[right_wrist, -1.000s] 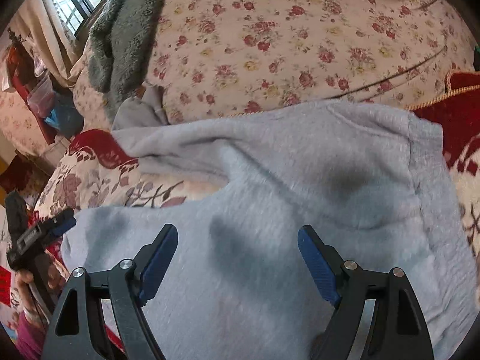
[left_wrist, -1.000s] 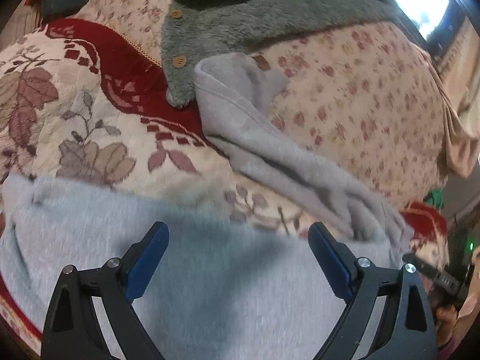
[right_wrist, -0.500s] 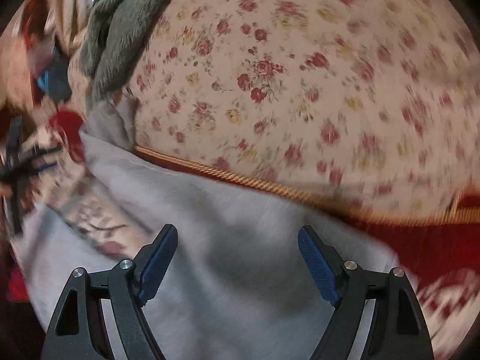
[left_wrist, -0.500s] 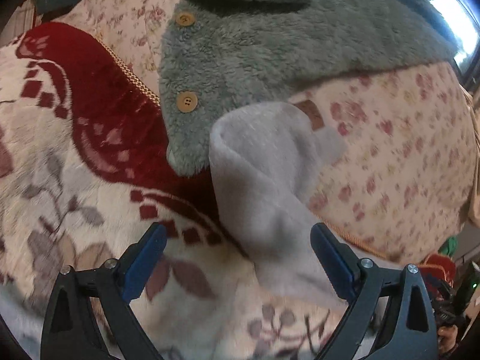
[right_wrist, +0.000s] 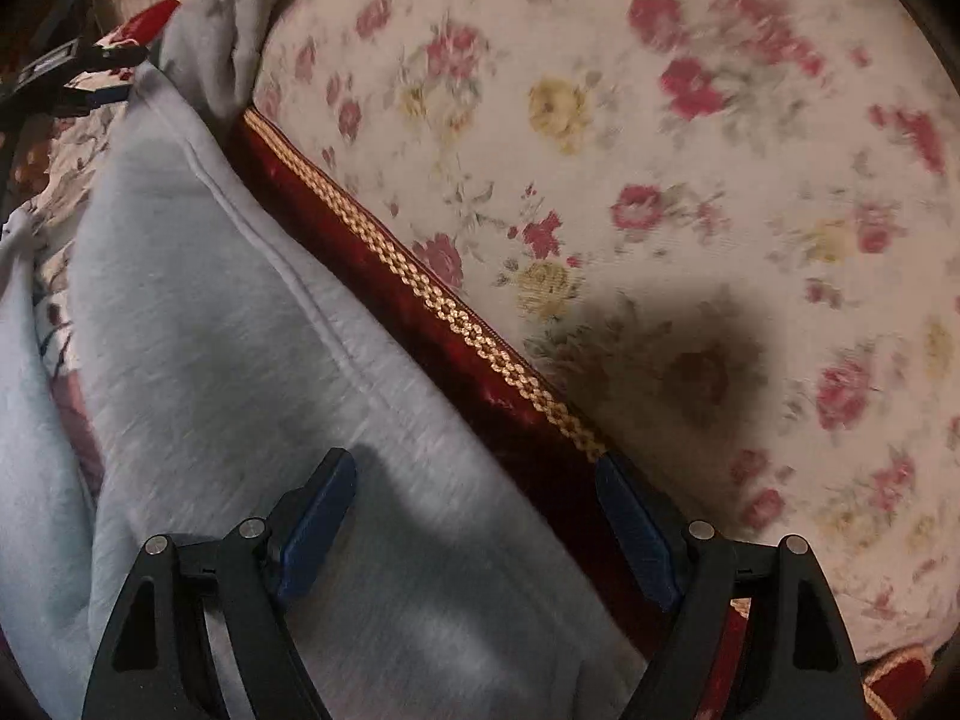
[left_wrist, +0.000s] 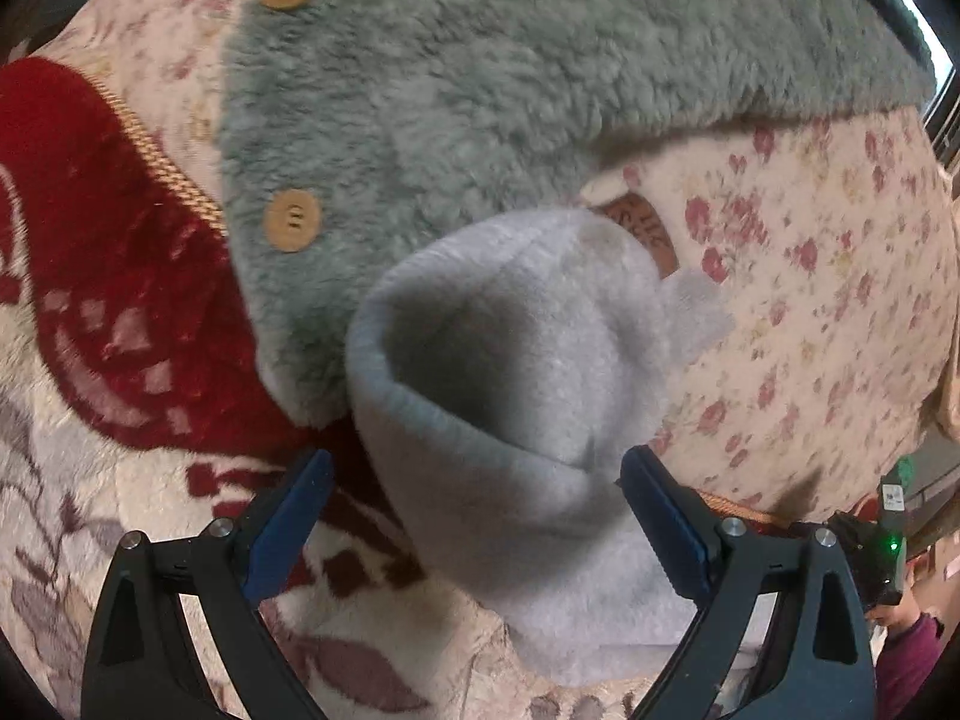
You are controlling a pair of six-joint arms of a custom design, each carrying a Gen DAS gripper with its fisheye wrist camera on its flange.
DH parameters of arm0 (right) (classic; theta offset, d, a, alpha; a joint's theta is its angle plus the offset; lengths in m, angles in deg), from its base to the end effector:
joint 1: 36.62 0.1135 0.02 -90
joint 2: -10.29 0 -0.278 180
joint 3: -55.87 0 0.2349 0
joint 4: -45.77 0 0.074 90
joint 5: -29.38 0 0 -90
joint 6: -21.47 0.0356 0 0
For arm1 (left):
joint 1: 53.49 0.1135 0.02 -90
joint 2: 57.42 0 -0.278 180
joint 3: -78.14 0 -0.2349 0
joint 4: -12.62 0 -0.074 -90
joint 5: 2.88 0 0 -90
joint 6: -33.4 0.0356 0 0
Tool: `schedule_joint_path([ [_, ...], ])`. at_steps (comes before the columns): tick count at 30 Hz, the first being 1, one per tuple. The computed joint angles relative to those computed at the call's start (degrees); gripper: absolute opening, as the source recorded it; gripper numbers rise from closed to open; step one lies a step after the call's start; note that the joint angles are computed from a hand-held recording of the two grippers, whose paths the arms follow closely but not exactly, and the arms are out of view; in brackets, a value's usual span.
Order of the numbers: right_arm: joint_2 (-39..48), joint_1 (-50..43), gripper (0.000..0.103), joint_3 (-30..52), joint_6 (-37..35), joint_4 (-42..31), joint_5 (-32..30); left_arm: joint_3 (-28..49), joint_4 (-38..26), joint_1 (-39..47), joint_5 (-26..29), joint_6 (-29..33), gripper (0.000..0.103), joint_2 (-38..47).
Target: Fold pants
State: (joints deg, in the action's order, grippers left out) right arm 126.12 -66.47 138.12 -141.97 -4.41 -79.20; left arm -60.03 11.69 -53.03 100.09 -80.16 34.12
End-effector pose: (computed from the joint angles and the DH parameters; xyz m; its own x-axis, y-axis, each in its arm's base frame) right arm 0.3079 -0.1636 0.1267 -0.6692 -0.6635 -0.3346 -0.7005 0.7135 -0.0139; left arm 0.2484 -0.0060 0.1282 -0.7625 -0.3956 -0.5120 -0.1857 0.8918 -0.4126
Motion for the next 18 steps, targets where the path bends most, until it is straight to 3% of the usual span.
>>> schedule_joint_path([
  [1, 0.3, 0.0, 0.068, 0.0, -0.5, -0.6, -0.3, 0.8, -0.3, -0.3, -0.1, 0.1, 0.096, 1.1],
  [2, -0.2, 0.0, 0.042, -1.3, -1.7, 0.0, -0.5, 1.6, -0.4, -0.7, -0.3, -0.1, 0.096, 2.2],
  [4, -2.1, 0.2, 0.029, -5.7, -2.9, 4.7, 0.6, 2.7, 0.0, -0.9, -0.5, -1.1, 0.09, 4.2],
  [5, -3.8, 0.3, 0.023, -9.0, -3.8, 8.1, 1.3, 2.6, 0.8, -1.1, -0.7, -1.7, 0.054, 4.5],
  [6, -5.2, 0.2, 0.02, -11.3, -4.6, 10.6, 1.2, 3.3, -0.2, -2.0, -2.0, -2.0, 0.04, 4.6],
  [9, -11.3, -0.5, 0.014, -18.2, -6.7, 17.6, 1.2, 3.3, -1.7, -5.0, -5.1, -2.4, 0.026, 2.5],
  [13, -20.8, -4.1, 0.012, -22.0, -7.0, 21.3, -2.8, 3.8, -7.6, -9.0, -8.8, -2.3, 0.023, -6.6],
  [18, -31.9, -11.6, 0.012, -18.7, -7.2, 14.9, -10.6, 6.9, -18.0, -10.9, -9.1, -4.0, 0.023, -19.1],
])
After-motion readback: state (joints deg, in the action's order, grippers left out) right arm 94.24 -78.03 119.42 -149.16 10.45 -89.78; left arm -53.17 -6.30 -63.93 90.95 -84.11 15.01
